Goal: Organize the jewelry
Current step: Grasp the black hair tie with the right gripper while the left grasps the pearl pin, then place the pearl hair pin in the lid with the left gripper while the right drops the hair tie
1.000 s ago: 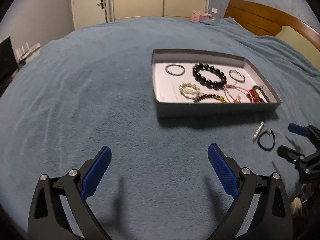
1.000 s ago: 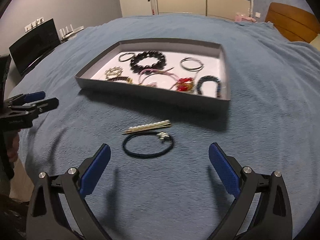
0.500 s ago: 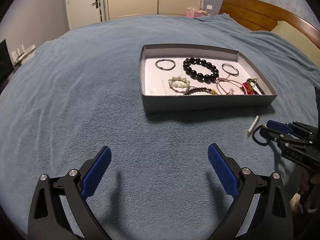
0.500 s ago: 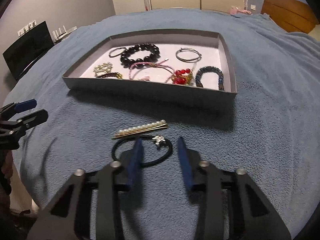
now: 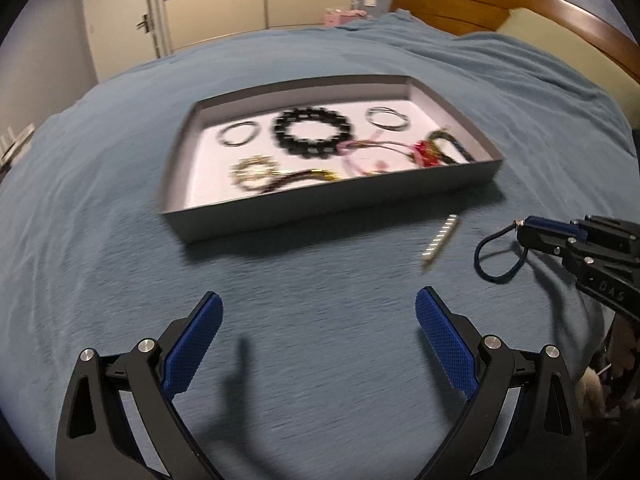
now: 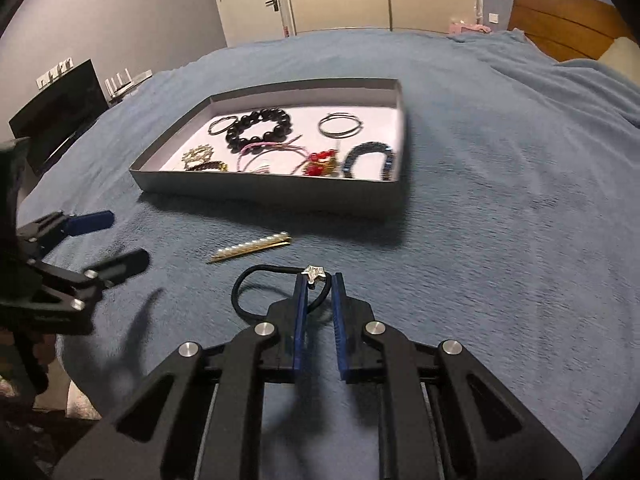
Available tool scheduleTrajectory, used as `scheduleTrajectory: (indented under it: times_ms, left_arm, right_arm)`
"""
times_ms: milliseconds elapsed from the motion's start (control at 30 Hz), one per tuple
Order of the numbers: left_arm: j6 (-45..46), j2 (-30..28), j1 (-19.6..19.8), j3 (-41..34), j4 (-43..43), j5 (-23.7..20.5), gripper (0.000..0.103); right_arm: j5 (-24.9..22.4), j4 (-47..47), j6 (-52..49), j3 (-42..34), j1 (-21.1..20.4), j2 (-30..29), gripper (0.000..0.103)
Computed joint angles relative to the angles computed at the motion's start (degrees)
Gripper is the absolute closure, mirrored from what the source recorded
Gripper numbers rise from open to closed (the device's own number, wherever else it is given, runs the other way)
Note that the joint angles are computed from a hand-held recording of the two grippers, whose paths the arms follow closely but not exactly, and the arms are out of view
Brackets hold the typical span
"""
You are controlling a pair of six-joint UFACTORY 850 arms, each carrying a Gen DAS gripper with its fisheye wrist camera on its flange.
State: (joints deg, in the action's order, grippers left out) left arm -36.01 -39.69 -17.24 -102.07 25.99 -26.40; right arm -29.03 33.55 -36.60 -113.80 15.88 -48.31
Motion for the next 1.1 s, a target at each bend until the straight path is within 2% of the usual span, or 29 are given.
scheduleTrajectory:
  times_ms: [200,267,333,467,500,567,600,733,833,1100]
  left_arm:
    - [7.66,-5.13,-1.90,-6.91,-4.20,-0.71,0.012]
    - [12.12,-7.14,-2.15,-9.88,-7.41,-1.61,0.023]
    - [15.69,-9.20,-2.26,-12.96,-10.14,-3.10,0.038]
    - [17.44,-11.86,-2.68,-17.00,-9.73,-4.66,0.047]
    - [18.59,-12.71,-2.85,-18.32,-10.05,-5.24,0.052]
    - [20.43,-13.48,-3.13,-19.43,-10.36,-5.60,0.062]
    - [21.51,-13.63,-3.26,-19.61,-10.78,-5.53,0.072]
    - [23.53,-12.46,-3.51,-17.81,-11.91,-4.51,0.094]
    - [25.31,-10.97,-2.85,-16.02,-15.14,-3.59,0.094]
    - [22.11,-2.94,0.02,-6.61,-15.52,2.06,0.094]
  right_arm:
    - [2.62,1.94,-3.21,3.99,-1.34,2.50,0.091]
    - [2.69,2.73,-3.84,4.59,-1.81,2.78,0.091]
    - [2.66,3.62,-4.27,5.06,-2.32,2.96,0.091]
    - [2.70,5.13,-5.23,5.55,-2.99,3.12,0.091]
    - [2.46,5.78,-5.67,5.47,-3.17,3.04,0.091]
    - [2.33,6.60,-6.27,5.40,-3.38,2.97,0.091]
    - [2.33,7.03,-6.61,5.35,-3.46,2.93,0.091]
    - [1.99,8.89,-8.45,5.15,-3.63,2.92,0.091]
    - [1.90,10.85,-10.59,5.00,-3.58,3.01,0.091]
    - [2.24,13.62,-14.84,2.63,-2.86,2.87,0.091]
